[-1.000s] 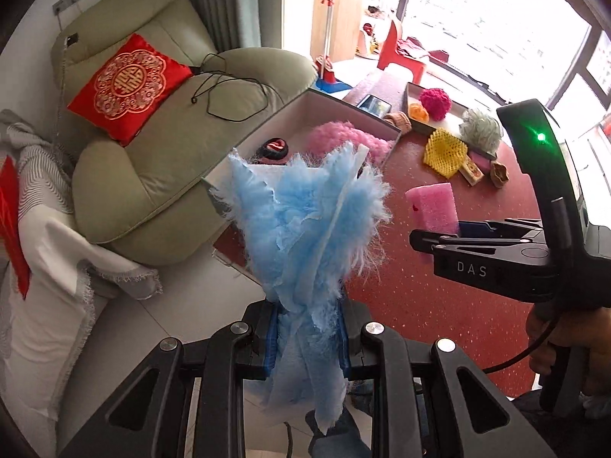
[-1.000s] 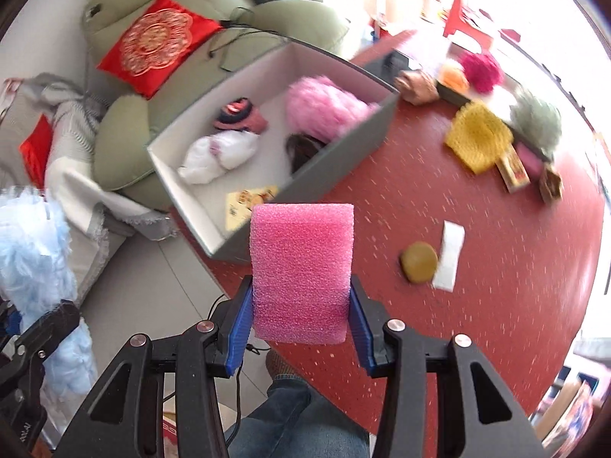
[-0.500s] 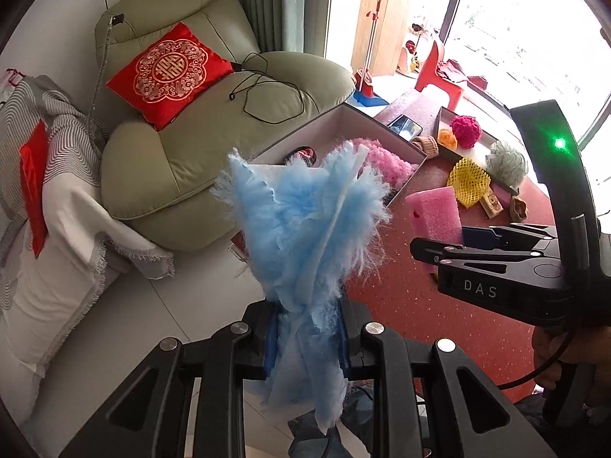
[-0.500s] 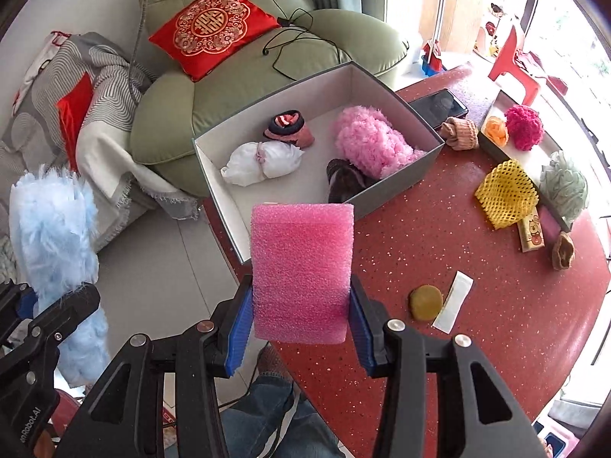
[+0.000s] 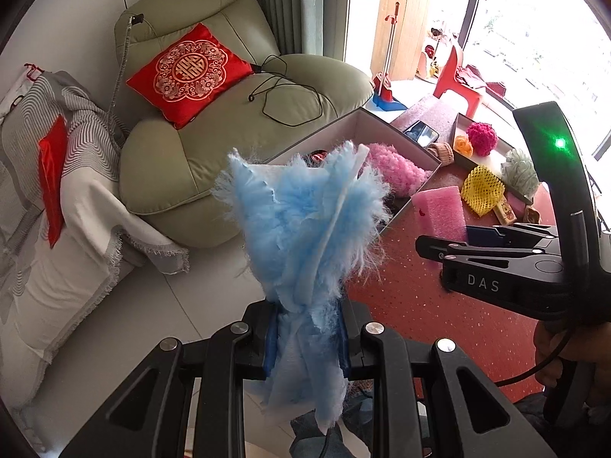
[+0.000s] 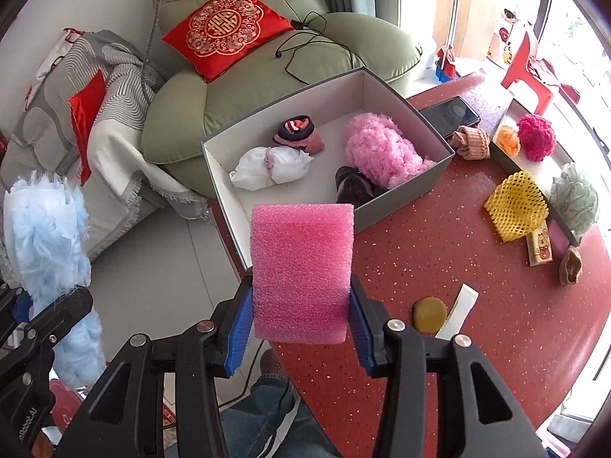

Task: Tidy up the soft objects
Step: 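Carry the blue bundle and pink foam over the white box with both tools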

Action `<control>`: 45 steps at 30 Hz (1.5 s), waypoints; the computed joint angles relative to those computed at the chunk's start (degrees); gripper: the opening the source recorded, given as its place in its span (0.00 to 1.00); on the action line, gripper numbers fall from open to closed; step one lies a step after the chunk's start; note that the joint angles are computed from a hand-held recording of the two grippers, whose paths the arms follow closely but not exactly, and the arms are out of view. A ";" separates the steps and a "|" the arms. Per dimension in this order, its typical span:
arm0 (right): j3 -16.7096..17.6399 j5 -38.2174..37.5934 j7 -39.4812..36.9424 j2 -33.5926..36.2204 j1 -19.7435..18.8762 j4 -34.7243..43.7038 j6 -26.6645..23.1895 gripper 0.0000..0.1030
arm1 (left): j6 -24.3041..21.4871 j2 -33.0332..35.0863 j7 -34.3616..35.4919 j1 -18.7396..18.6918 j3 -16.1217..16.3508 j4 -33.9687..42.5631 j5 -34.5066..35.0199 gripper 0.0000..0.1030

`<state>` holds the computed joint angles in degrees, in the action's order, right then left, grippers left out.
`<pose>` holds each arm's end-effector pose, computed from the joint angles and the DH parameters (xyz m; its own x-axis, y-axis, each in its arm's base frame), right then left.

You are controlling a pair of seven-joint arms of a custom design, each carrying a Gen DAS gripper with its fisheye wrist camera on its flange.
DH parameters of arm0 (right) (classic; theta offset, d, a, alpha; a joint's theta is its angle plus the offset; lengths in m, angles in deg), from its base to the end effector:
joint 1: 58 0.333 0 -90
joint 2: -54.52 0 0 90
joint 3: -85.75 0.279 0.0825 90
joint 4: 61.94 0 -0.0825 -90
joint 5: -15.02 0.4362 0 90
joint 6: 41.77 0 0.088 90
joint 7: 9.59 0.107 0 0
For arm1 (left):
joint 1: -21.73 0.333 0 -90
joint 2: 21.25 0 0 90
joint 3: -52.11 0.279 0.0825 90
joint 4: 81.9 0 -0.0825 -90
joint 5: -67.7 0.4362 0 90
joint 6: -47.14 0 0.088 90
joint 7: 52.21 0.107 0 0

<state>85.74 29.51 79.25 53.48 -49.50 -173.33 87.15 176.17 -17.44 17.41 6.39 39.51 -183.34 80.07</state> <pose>0.6249 0.1004 0.4665 0.0762 -0.9706 -0.2285 -0.9525 -0.0031 -0.3044 0.5933 -0.3047 0.5099 -0.2172 -0.9752 -0.0439 -0.8746 0.2143 -0.4350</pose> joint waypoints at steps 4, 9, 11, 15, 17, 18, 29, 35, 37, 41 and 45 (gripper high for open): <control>-0.06 0.44 -0.50 0.36 -0.13 0.40 -0.11 0.48 | -0.69 0.52 -1.00 -0.32 -0.06 0.73 1.03 0.25; -0.03 0.43 -0.59 0.31 -0.21 0.35 -0.10 0.48 | -1.32 1.17 -1.98 -0.62 0.04 1.63 1.88 0.25; -0.08 0.60 -0.64 0.78 -0.29 0.87 0.07 0.48 | -1.45 1.37 -2.35 -0.72 0.11 1.90 2.21 0.25; -0.02 0.55 -0.16 2.20 -0.54 2.53 0.27 0.48 | -1.84 1.73 -3.09 -0.96 0.17 2.39 2.95 0.25; 0.08 0.51 0.04 2.77 -0.67 3.16 0.31 0.48 | -2.04 1.97 -3.31 -1.02 0.25 2.74 3.25 0.25; 0.13 0.53 0.06 3.15 -0.73 3.59 0.20 0.48 | -2.13 2.02 -3.55 -1.08 0.28 2.81 3.50 0.25; 0.80 1.08 -0.76 6.70 -1.36 7.65 1.34 0.48 | -4.76 3.59 -5.05 -1.32 0.92 5.51 6.33 0.25; 1.11 1.75 -0.61 8.06 -1.90 8.58 1.19 0.48 | -5.89 3.78 -5.55 -1.48 1.14 6.15 7.76 0.25; 1.19 1.95 -0.58 8.37 -2.03 8.75 0.87 0.48 | -6.25 3.78 -5.68 -1.38 1.22 6.20 7.75 0.25; 1.40 2.39 -0.89 8.83 -2.18 9.22 0.71 0.48 | -6.54 3.95 -6.02 -1.36 1.26 6.54 8.30 0.25; 1.43 2.73 -1.13 8.93 -2.32 9.20 1.69 0.48 | -7.17 4.47 -6.32 -1.61 1.22 7.17 8.83 0.25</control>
